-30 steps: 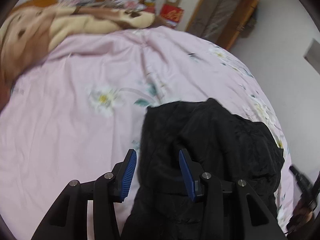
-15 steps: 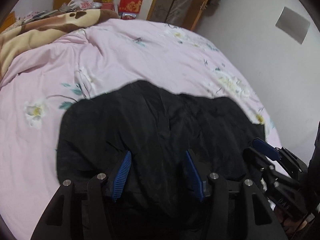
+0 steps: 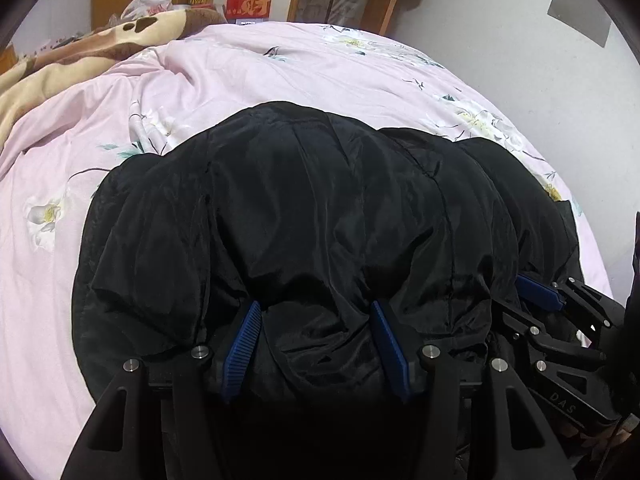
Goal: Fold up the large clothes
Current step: 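Open both grippers and press the folded jacket flat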
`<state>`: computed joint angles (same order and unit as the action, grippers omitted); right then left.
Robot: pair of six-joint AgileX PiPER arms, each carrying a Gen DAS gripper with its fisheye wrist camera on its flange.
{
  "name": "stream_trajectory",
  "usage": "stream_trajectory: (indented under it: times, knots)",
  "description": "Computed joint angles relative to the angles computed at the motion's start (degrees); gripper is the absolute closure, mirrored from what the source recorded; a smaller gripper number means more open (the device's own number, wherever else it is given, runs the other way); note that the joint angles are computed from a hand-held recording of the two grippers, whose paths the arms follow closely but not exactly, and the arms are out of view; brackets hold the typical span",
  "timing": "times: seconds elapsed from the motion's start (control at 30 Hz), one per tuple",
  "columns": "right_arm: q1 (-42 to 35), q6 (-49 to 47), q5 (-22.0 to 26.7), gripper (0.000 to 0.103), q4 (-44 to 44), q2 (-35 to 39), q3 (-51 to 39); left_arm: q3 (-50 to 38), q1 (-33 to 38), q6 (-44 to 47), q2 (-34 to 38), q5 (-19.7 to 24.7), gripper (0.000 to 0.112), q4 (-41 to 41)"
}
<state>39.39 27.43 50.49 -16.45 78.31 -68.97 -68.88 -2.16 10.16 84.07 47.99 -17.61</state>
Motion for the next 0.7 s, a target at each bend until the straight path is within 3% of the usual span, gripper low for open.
stream_trajectory:
  times: [0.23,0.43,0.53,0.57,0.7]
  knots:
    - [2.4,4.2,0.5,0.061,-4.7,2.2,0.8,4.5,-3.8,-4.8,-1.2,-6.2,0.053,6.5]
    - [0.9,2.1,4.4,0.061,-0.8,0.6,-2.9,3.3,-7.0,-11.4,-4.4,-2.6,0.053,13.7]
    - [0.5,7.8,2.2,0.057,-4.2,-2.4,-4.5,3.8,-7.3,-12.7,-5.6,-2.4,0.052,14.4]
    - [-0.8,8.2,0.8,0.051,-3.7,-2.3,-5.6,3.6,-7.4,-13.8,-5.7,-2.3,0.052,15.1]
    - [-3.4,8.2,3.5,0.048,-4.5,3.9,-11.2,3.3,-10.5,-21.8,-6.6,-4.9,0.052,24.6]
